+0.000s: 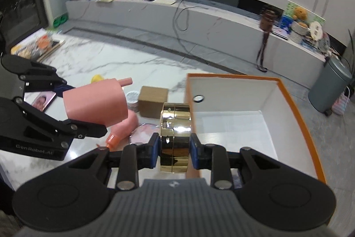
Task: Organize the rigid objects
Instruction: 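Carry the pink bottle with the left tool while the right tool carries the gold jar into the orange box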
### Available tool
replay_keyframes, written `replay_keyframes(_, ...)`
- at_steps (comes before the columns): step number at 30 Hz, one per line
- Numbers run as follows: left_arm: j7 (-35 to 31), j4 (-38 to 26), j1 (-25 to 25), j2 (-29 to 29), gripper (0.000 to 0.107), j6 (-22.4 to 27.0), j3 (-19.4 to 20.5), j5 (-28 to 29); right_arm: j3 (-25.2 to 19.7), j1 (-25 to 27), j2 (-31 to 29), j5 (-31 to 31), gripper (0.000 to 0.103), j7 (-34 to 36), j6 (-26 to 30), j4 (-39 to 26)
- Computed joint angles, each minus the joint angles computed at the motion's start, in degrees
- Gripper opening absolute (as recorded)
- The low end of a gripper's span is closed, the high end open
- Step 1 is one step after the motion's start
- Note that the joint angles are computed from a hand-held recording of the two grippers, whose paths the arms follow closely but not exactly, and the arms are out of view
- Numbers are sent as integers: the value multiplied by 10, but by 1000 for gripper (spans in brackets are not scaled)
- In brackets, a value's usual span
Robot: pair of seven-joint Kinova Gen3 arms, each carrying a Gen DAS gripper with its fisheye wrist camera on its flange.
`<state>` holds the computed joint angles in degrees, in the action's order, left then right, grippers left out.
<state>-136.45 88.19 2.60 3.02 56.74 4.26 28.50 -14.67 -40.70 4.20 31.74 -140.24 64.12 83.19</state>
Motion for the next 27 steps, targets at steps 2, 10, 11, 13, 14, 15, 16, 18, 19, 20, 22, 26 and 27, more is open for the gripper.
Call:
replay_keyframes(2, 9, -14, 10, 8, 63, -2, 8, -5, 4, 6, -18, 3, 27, -22, -9, 17)
replay_keyframes(10, 47, -81, 65, 55, 63, -10, 45, -47, -7, 62, -66, 8, 27, -114, -12, 79)
replay_keyframes(11, 55, -95, 74, 65, 63, -10, 49, -59, -8, 70, -68, 6, 27, -124, -11, 85)
replay_keyframes(13, 78, -123, 94, 86, 63, -8, 56, -85, -5, 87, -72, -3, 27, -139, -14, 96)
replay_keyframes(14, 91, -135, 104, 95, 63, -6, 58, -97, -2, 96, -73, -11, 27, -146, -20, 103)
replay_keyframes(15, 106, -153, 116, 108, 63, 0, 60, -113, 2, 105, -74, -20, 27, -150, -29, 109)
replay_keyframes(16, 119, -170, 127, 122, 63, 6, 60, -130, 6, 114, -75, -30, 27, -156, -39, 116)
replay_keyframes(18, 137, -188, 146, 138, 63, 13, 60, -159, 13, 131, -73, -48, 27, -165, -63, 127)
replay_keyframes(19, 148, -199, 157, 149, 63, 16, 59, -177, 18, 140, -74, -57, 27, -171, -78, 133)
replay_keyframes(20, 155, -205, 163, 155, 63, 21, 58, -187, 23, 149, -76, -67, 27, -179, -98, 143)
replay_keyframes(22, 173, -222, 177, 174, 63, 30, 56, -208, 28, 165, -78, -80, 27, -194, -130, 157)
replay_keyframes(26, 189, -260, 196, 207, 63, 60, 53, -240, 30, 185, -71, -76, 27, -253, -172, 175)
replay_keyframes(27, 191, -273, 204, 216, 63, 68, 51, -252, 32, 190, -70, -75, 27, -270, -183, 180)
